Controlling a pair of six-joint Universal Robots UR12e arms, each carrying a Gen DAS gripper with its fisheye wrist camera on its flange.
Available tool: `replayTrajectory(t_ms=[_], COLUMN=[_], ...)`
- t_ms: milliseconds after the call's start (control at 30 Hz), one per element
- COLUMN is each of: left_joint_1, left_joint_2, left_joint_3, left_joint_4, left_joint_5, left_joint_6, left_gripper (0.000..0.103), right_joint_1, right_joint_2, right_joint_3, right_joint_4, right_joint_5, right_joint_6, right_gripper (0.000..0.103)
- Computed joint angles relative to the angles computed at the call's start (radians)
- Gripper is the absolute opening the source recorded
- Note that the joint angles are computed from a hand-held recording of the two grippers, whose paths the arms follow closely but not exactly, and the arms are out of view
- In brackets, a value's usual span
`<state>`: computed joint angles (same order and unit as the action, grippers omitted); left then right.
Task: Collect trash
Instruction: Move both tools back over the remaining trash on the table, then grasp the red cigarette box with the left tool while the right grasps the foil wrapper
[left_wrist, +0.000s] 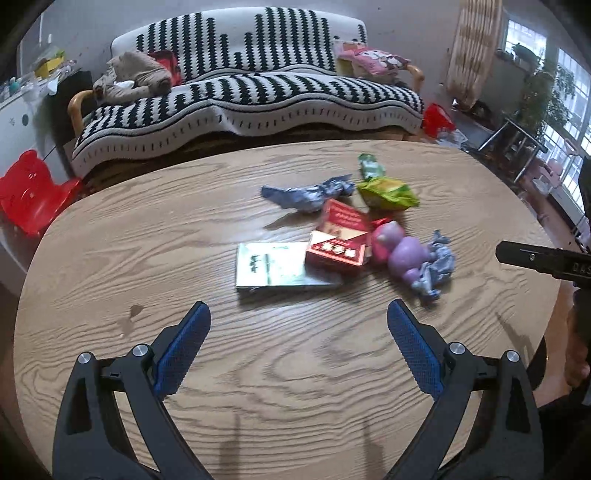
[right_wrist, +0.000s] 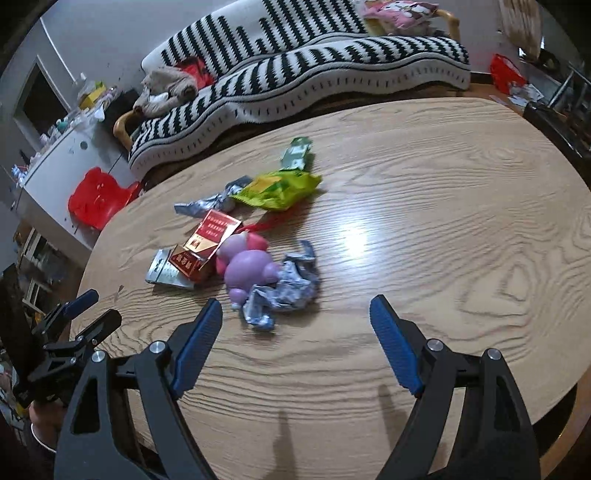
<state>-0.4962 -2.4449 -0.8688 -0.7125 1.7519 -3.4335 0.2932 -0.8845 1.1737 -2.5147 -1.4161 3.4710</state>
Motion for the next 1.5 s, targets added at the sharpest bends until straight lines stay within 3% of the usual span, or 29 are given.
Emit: replayTrajectory(t_ms=[167,367,600,800,1000,1067,1133,1200,1300,1500], left_joint_1=[-0.001,-0.006,-0.01,-0.007,-0.008,-0.008,-0.007,-0.002,-0.004,0.0], left_joint_2=[0.008,-0.033,-0.148,-0.234,-0.301,-0.317,-0.321,-0.316,-0.308,-0.259], left_joint_3=[-0.017,0.044,0.221,0.372,0.491,0.52,0.527,0.518,0.501,0.415], left_joint_4=[0.01,-0.018,-0.09,-0.189,-0.237,-0.248,-0.251,-0.251,-0.241,-0.191], left_joint_5=[0.0,-0.007,-0.022,-0.045,-0.045,-0.043,-0.053,-0.088,-0.078,-0.078], left_joint_6=[0.026,0.069,0.134,0.138,0.149,0.151,0.154,0.157,0.183,0.154], left_gripper=[0.094,0.095,0.095,0.095,0.094,0.094,0.089,0.075,0.056,0.055], right_joint_1=[0.004,0.007,-0.004,-0.009,-0.009,-0.011,-0.009,-0.004,-0.006,-0.011], right_joint_2=[0.022,0.039,0.068,0.103,0.125,0.124,0.119,0.113,0.102,0.085], right_joint_3=[-0.031,-0.055,-0.097,-0.148,-0.176,-0.172,-0.167,-0.162,-0.145,-0.119], right_joint_4=[0.033,0.069,0.123,0.19,0.222,0.214,0.217,0.216,0.202,0.16], right_joint_5=[0.005,-0.001,0.028,0.053,0.056,0.072,0.073,0.061,0.065,0.064], right_joint_6=[0.007,-0.006,0.017,0.025,0.018,0.012,0.002,-0.016,-0.017,0.001], right_gripper=[0.076,0.071,0.062,0.054,0.042,0.031,0.029,0.028,0.027,0.027])
